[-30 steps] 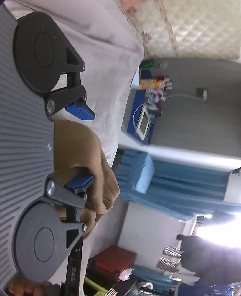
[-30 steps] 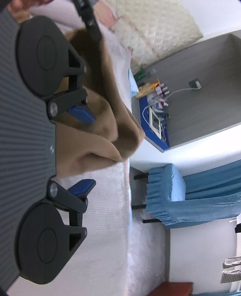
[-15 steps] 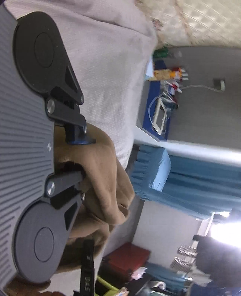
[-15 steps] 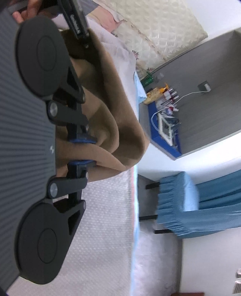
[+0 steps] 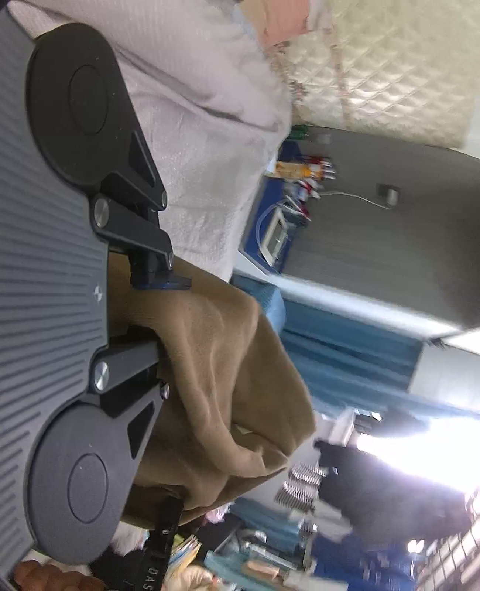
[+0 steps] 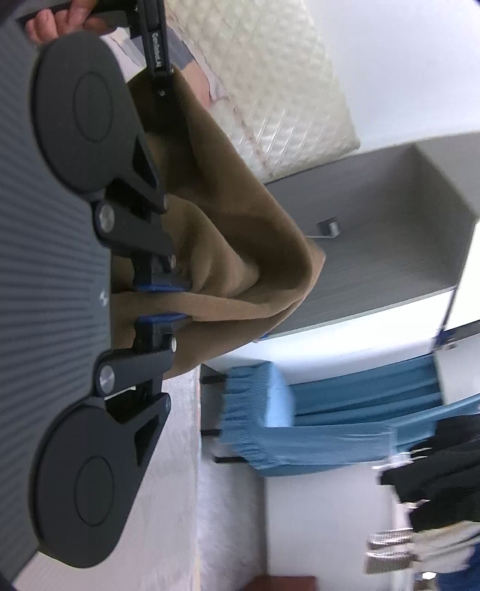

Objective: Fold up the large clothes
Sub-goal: 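Grasp the hoodie hem with both grippers, then lift the hem with both grippers and fold it toward the hood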

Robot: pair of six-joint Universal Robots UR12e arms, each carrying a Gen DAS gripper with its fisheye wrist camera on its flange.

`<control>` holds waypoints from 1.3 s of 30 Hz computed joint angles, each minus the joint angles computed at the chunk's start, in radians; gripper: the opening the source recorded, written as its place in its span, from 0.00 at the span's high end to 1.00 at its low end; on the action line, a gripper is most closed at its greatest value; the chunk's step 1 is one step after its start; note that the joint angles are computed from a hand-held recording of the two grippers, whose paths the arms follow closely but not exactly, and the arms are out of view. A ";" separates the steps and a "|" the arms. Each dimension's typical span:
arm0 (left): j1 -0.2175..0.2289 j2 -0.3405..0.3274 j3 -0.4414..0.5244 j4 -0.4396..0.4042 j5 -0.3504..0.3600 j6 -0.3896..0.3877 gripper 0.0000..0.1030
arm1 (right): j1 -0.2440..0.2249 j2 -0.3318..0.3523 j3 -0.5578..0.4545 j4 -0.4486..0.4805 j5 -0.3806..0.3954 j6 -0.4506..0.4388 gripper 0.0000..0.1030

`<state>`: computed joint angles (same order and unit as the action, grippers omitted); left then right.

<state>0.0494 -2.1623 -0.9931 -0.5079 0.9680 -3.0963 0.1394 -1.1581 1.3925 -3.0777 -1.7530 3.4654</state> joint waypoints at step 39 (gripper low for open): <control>0.160 0.510 -0.815 0.062 0.093 -0.048 0.93 | 0.176 -0.230 0.417 0.142 -0.067 0.060 0.88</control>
